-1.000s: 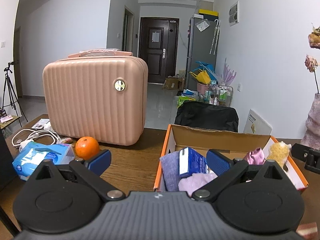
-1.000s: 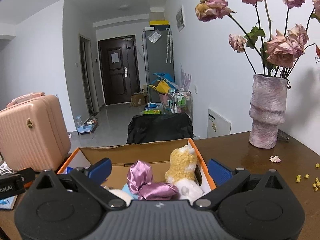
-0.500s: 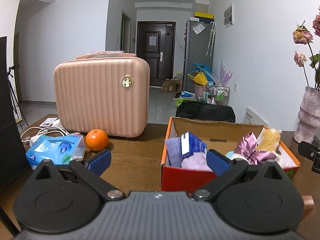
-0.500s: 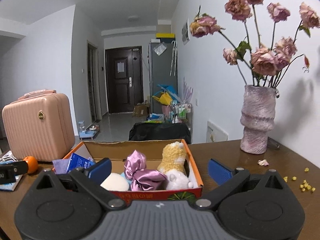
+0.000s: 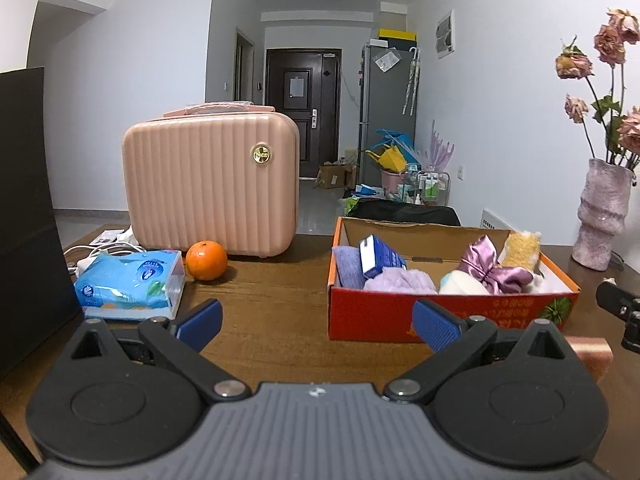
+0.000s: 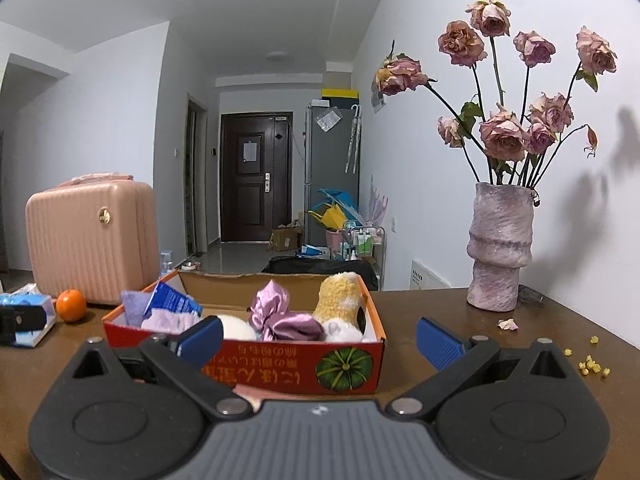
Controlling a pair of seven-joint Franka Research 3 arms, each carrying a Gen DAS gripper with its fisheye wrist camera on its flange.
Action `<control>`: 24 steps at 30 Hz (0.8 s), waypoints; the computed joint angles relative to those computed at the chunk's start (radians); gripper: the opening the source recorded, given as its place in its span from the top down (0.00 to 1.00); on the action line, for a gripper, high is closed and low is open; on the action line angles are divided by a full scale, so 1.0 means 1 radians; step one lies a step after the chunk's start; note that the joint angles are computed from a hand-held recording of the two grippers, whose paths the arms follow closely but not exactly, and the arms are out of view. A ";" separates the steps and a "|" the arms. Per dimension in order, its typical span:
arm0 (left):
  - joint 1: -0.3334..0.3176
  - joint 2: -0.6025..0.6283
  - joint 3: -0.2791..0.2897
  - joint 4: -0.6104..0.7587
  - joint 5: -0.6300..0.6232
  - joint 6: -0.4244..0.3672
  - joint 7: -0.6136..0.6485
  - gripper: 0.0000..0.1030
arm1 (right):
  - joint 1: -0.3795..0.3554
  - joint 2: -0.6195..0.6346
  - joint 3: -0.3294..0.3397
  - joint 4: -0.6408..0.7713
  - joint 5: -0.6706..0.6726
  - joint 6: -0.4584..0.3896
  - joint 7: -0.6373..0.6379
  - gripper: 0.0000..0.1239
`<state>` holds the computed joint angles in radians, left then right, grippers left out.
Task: Organize soft objects
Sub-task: 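Move both tools back from the box toward the remaining table items, then grasp the iridescent plastic bag with the left tool while the right tool approaches the pink sponge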
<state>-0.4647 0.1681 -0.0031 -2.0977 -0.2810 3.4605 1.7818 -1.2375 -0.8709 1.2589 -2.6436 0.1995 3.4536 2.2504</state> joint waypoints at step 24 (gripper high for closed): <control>0.327 -0.122 -0.177 -0.218 0.643 0.019 -0.516 0.00 | 0.218 -0.031 -0.079 -0.180 0.024 -0.002 -0.047 0.17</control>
<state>-0.1376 0.0457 -0.1805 -2.3158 0.3622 3.4800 1.2662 -1.0191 -0.9022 1.1799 -2.8237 0.2236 3.4517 2.2035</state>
